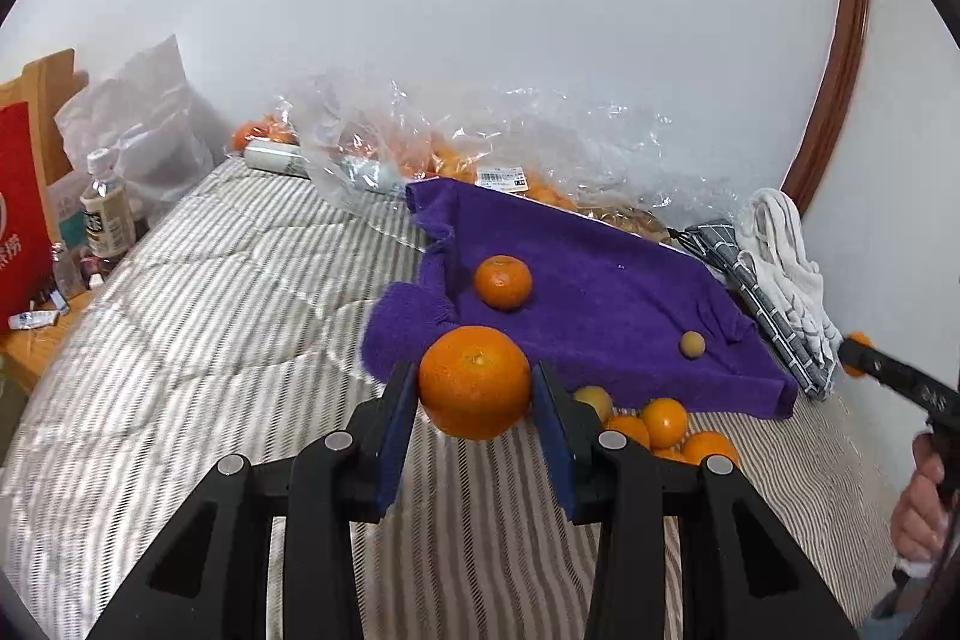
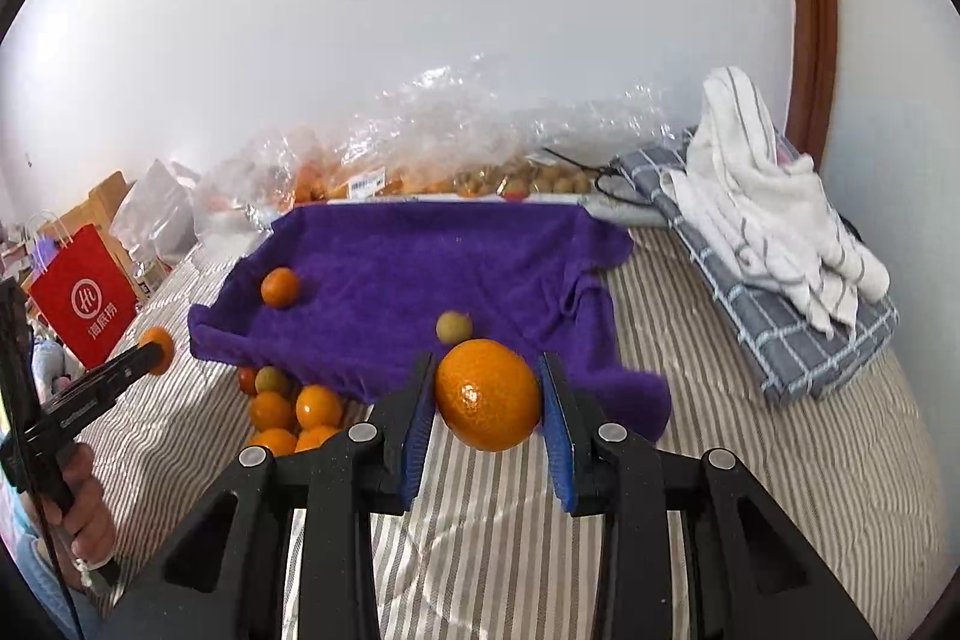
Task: Organize fruits
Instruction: 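Carry both held oranges over the purple towel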
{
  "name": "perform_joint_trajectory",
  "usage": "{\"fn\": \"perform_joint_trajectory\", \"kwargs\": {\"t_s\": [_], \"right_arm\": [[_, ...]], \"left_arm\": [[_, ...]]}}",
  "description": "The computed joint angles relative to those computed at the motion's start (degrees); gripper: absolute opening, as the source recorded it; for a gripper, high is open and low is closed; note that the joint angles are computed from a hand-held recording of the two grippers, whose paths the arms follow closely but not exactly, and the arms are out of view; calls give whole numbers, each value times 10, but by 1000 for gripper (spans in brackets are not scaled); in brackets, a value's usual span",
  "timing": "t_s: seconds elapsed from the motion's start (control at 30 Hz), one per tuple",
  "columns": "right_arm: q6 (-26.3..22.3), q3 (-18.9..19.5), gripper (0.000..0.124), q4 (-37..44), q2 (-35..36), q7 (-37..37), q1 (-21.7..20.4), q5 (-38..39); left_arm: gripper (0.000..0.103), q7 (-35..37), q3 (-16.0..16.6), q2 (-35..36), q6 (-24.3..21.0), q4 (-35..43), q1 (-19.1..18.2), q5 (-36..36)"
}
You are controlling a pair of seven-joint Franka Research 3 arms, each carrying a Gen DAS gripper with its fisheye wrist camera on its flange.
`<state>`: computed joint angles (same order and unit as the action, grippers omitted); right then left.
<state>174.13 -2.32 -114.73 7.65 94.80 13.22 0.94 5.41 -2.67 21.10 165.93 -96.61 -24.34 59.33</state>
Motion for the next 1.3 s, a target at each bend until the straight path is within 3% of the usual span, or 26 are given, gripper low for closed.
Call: {"fn": "perform_joint_trajectory", "kwargs": {"t_s": [0.2,0.33,0.47,0.6,0.8,0.9,1.07,1.2,1.3], "right_arm": [[-3,23,34,54,30,-58,-19,58],[-8,23,34,101,59,-79,-18,72],[-27,31,34,153,91,-108,-24,99],[-43,44,34,200,126,-131,-35,134],[-91,19,34,259,186,-101,-26,136],[-111,14,34,276,210,-92,-27,128],[-149,4,34,310,241,-80,-22,108],[-177,-3,34,328,257,-67,-16,87],[-196,-4,34,341,267,-63,-16,79]], "left_arm": [[37,72,-27,-39,-15,-40,23,-52],[37,119,-43,-32,-14,-19,38,-102],[37,176,-46,13,-23,53,33,-156],[37,233,-39,91,-67,175,12,-195],[37,352,-61,248,-141,389,0,-310],[37,381,-56,303,-179,465,-11,-351],[37,401,-28,312,-185,469,-25,-368],[37,420,-32,315,-193,473,-24,-384],[37,458,-43,342,-229,519,-25,-402]]}}
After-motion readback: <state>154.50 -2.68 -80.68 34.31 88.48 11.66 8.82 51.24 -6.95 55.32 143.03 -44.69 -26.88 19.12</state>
